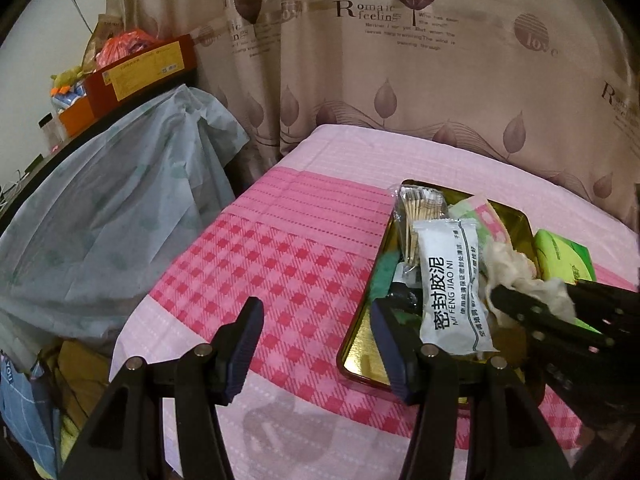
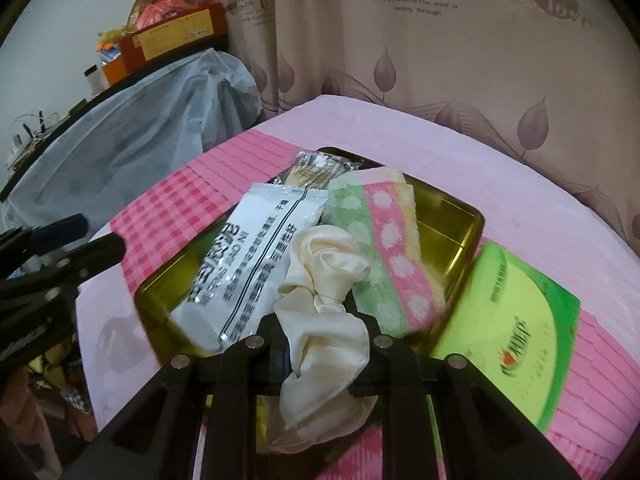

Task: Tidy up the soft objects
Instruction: 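Carry the cream cloth with the right tool into the tray and release it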

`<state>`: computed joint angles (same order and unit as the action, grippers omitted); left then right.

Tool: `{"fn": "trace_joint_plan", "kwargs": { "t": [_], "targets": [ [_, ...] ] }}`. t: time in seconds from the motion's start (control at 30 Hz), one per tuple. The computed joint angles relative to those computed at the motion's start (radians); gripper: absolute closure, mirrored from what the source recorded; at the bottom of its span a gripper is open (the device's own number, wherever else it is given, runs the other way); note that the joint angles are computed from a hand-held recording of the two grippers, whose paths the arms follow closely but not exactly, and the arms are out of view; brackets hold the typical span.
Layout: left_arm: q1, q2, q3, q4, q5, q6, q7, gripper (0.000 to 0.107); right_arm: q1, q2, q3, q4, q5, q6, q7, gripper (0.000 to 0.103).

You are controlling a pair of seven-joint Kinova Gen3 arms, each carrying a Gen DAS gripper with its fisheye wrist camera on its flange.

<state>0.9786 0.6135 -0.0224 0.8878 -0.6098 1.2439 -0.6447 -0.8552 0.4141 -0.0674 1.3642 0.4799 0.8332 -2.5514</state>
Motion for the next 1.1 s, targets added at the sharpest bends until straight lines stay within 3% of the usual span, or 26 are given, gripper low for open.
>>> {"fn": "trace_joint_plan", "kwargs": {
  "t": [0.13, 0.33, 0.43, 0.57, 0.63, 0.7, 0.87, 1.1],
  "targets": [
    [0.003, 0.013, -0.001, -0.017, -0.001, 0.018, -0.014, 0.051, -0.004, 0.027, 0.008, -0.023, 0.004, 0.002, -0.003, 0.085],
    [0.012, 0.012, -0.006, -0.011, -0.011, 0.011, -0.015, 0.051, -0.044, 0.035, 0.026, -0.032, 0.041, 0.021, -0.038, 0.075],
    [0.014, 0.012, -0.007, -0.014, -0.013, 0.012, -0.014, 0.051, -0.047, 0.023, 0.023, -0.018, 0.048, 0.017, -0.056, 0.066],
    [0.019, 0.011, -0.009, -0.013, -0.02, 0.01, -0.013, 0.051, -0.073, 0.004, 0.028, 0.002, 0.087, 0.021, -0.109, 0.042],
    [0.02, 0.01, -0.009, -0.011, -0.024, 0.007, -0.014, 0.051, -0.102, -0.005, 0.035, 0.011, 0.133, 0.042, -0.152, 0.039],
    [0.022, 0.01, -0.01, -0.012, -0.027, 0.008, -0.014, 0.051, -0.109, -0.021, 0.028, 0.03, 0.156, 0.042, -0.191, 0.026],
    [0.026, 0.01, -0.012, -0.011, -0.033, 0.006, -0.012, 0.051, -0.143, -0.059, 0.011, 0.071, 0.239, 0.087, -0.314, 0.007],
    [0.033, 0.004, -0.013, 0.001, -0.045, -0.007, -0.004, 0.051, -0.151, -0.106, -0.047, 0.123, 0.304, 0.12, -0.426, 0.003]
  ]
}}
